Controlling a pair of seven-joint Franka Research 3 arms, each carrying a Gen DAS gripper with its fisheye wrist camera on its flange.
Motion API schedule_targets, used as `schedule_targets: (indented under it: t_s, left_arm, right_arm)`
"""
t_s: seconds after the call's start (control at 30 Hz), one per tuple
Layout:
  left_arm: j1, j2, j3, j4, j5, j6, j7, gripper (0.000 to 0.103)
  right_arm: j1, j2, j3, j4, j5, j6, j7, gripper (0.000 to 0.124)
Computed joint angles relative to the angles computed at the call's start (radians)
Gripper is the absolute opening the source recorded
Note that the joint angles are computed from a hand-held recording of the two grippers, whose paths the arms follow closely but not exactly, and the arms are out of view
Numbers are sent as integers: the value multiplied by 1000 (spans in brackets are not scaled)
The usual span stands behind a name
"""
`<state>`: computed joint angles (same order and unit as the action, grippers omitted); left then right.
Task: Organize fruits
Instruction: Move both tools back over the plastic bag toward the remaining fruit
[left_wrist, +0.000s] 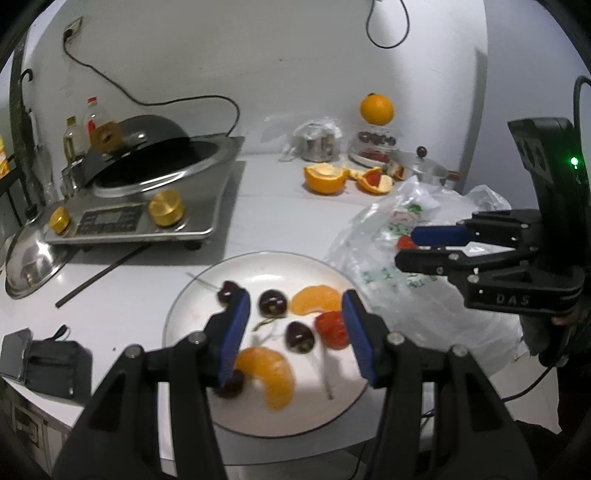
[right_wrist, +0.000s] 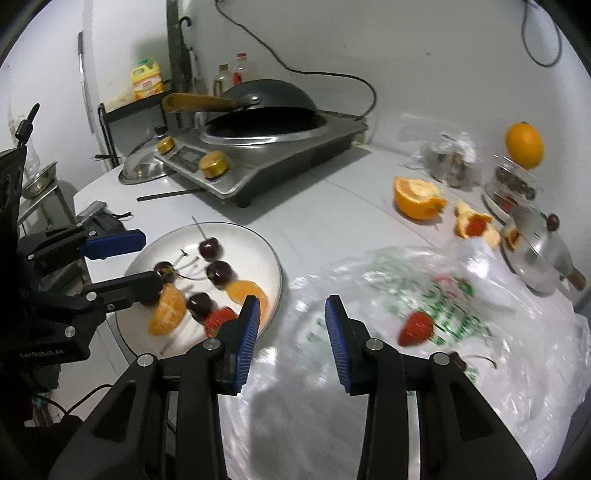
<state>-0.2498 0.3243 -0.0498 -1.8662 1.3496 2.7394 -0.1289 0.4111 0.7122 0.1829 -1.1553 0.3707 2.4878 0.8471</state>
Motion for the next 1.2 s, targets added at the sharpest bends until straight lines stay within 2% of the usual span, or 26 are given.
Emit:
schedule_targets:
  t_s: [0.23, 0.27, 0.3, 0.37, 0.67, 0.93, 1.2]
  left_arm:
    - [-26, 67, -3, 94, -68, -3, 84, 54]
    - [-31, 74, 0, 105, -76, -1, 96, 55]
    - [-36, 81, 4, 114, -83, 1, 106, 62]
    - [-47, 97, 9, 136, -97, 2, 123, 65]
    - [-78, 172, 21, 231, -230, -7, 272, 66]
    - [-108, 257, 39, 335, -367, -27, 418, 66]
    - [-124, 343, 55, 449, -478, -46, 547, 66]
  right_arm:
    - [-43, -41, -3, -72, 28, 32, -14, 39]
    - [-46, -42, -5, -75, 29, 34, -13, 39]
    - [-50, -44, -8, -81, 30, 37, -11, 39]
    - [-59, -46, -12, -91, 32, 43, -7, 39]
    - [-78, -38, -36, -112, 7, 57, 16, 39]
    - [-82, 20, -68, -43, -41, 32, 82, 39]
    - [-89, 138, -80, 142, -85, -57, 159, 39]
